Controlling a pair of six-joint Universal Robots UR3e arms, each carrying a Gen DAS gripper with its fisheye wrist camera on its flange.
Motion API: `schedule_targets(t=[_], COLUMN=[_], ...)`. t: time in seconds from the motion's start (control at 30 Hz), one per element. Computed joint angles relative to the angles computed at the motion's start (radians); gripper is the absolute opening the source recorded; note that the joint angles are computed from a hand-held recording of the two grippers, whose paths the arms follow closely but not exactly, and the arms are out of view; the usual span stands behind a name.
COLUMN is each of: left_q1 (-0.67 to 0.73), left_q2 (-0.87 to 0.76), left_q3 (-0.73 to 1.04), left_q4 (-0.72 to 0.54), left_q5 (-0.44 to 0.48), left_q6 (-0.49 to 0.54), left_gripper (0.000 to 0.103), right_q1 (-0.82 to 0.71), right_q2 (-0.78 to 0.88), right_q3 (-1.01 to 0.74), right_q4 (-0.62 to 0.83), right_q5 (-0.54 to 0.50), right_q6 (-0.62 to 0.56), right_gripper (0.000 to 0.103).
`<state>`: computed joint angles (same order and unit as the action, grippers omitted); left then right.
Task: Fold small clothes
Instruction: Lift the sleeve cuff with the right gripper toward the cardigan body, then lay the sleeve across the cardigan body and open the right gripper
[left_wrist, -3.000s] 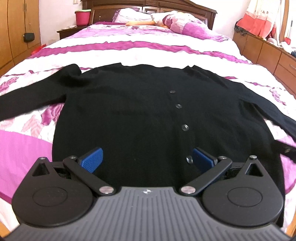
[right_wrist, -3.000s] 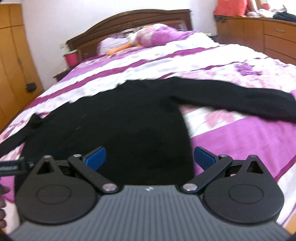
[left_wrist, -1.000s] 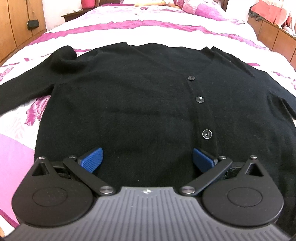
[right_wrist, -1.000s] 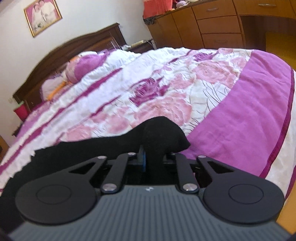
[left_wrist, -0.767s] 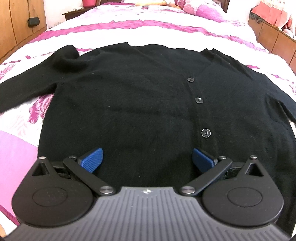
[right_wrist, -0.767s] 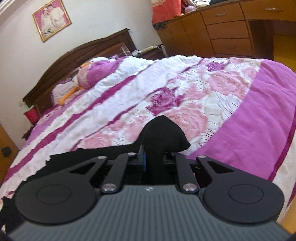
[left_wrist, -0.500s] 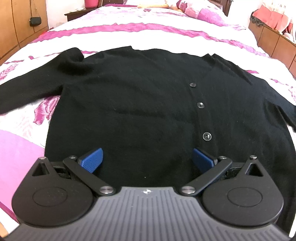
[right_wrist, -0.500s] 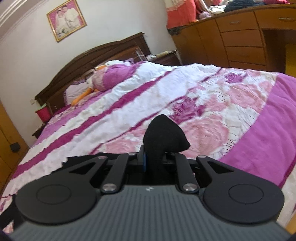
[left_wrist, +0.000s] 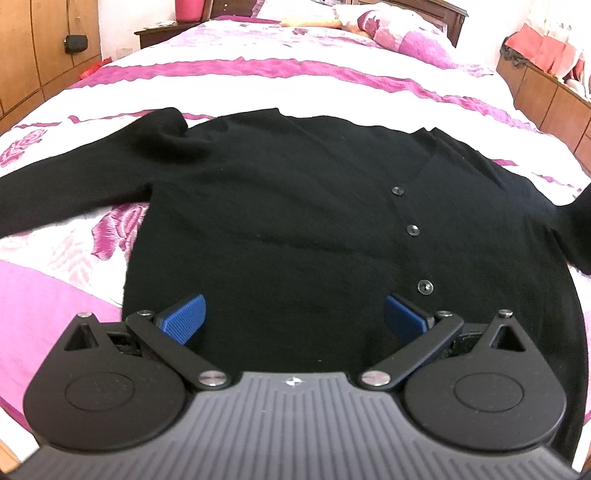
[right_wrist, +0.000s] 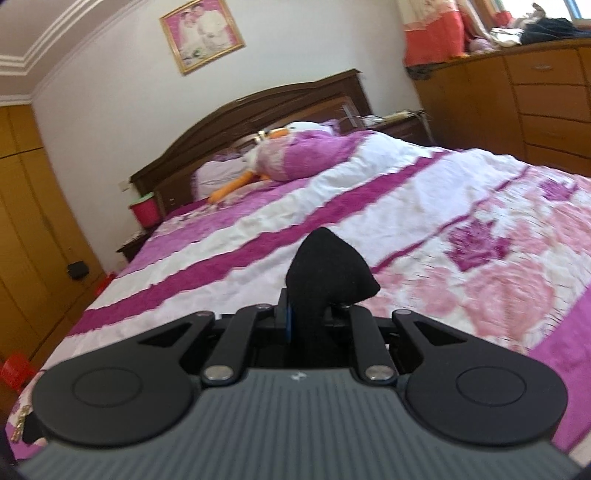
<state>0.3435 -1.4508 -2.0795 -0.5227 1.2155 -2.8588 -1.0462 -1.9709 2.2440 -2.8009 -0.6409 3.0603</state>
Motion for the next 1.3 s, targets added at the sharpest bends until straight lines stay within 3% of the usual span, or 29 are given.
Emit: schedule_targets(t=[0.37,0.7,1.13,1.3], left_q1=[0.095,0.159,0.21,0.227], left_q2=[0.029,0.027,-0.006,-0.019], left_q3=[-0.013,-0.018,0.001,-0.002], left_q4=[-0.032,-0.025,-0.031,-0.016], left_q5=[-0.058,-0.078,-0.082,-0.08], left_q6=[0.026,0.043,0.061,0.063], left_gripper=[0.103,0.103,0.103,0.103], right_q1=[0.336,0.672,1.007,1.057], right_q2=[0.161,0.346,0.71,0.803], right_q3=[-0.17,-0.342,-0.647,-0.731], right_q4=[-0.142,-0.165,0.002,0.032], right_q5=[-0.146,-0.313,-0.563,-0.582], right_q6=[0.126,0.159,0.153,0.165], right_gripper=[0.014,0.014,0.014,0.014])
